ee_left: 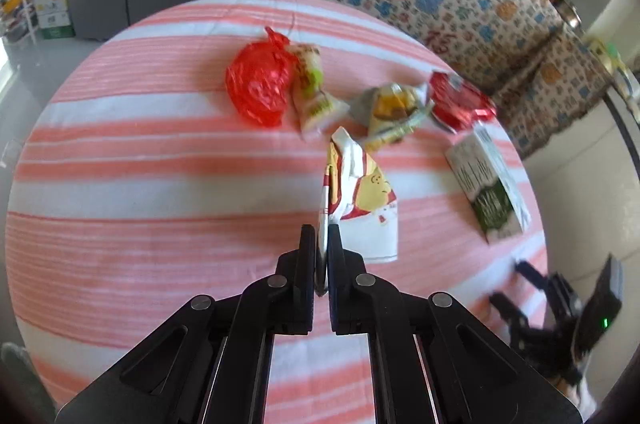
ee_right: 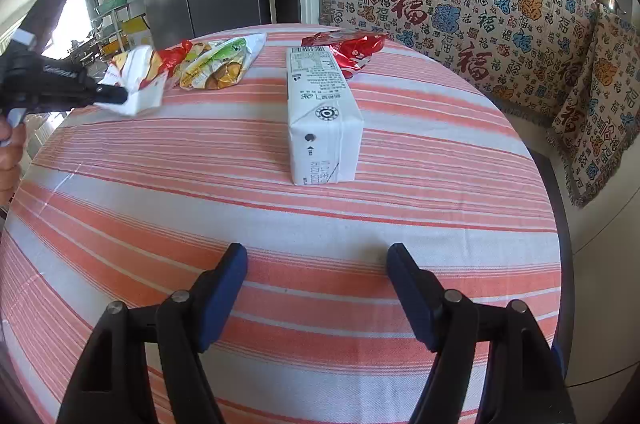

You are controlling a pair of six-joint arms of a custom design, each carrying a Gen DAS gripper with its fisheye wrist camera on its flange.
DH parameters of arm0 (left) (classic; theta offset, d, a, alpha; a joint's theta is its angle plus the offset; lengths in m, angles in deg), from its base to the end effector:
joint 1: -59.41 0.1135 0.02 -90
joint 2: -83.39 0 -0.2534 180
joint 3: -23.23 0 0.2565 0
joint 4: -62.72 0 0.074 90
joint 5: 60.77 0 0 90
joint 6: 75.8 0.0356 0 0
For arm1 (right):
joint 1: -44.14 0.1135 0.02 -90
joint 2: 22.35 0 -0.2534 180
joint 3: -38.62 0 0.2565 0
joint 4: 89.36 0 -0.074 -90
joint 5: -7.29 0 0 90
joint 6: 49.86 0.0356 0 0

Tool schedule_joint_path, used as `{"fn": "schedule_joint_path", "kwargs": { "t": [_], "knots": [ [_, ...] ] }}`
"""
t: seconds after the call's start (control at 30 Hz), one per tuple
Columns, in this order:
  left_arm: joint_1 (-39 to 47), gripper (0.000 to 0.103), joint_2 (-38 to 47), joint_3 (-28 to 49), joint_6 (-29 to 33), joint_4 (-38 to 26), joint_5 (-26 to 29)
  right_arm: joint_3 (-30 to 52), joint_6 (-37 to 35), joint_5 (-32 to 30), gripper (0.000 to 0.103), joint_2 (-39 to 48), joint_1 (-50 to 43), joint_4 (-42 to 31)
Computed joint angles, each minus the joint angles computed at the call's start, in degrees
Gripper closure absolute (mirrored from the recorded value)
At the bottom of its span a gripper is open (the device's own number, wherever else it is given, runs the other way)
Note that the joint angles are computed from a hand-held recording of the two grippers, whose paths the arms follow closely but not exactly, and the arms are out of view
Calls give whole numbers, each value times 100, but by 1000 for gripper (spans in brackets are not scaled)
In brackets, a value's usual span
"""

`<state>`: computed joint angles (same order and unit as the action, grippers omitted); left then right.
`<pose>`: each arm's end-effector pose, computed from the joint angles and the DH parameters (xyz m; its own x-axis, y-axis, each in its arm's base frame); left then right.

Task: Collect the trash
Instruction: 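Grasp the white paper wrapper with the left gripper while the right grasps the milk carton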

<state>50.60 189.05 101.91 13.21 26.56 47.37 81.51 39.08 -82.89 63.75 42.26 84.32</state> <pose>0.3597 -0.0670 0.1449 -0.8864 0.1208 -0.4469 0.2693 0.9198 -0.2855 0.2607 -0.0084 0.1073 -0.7608 0.0065 -0.6490 0.0167 0.9998 -0.0096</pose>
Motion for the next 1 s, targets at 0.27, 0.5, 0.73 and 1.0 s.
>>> {"fn": "schedule_joint_path", "kwargs": {
  "t": [0.27,0.5,0.73,1.0],
  "knots": [
    [-420,94,-780,-961,970,-246,-571,0,41,51,29,41,64,46],
    [-666,45,-933,-1858,360,1165,-976,-22,104,53,29,35,101,76],
    [-888,44,-1136,-2621,19,2457,-1681,17,107,2,25,86,91,61],
    [-833,38,-1168,-2649,-18,2578,-1690,780,69,43,17,555,16,-632]
  ]
}}
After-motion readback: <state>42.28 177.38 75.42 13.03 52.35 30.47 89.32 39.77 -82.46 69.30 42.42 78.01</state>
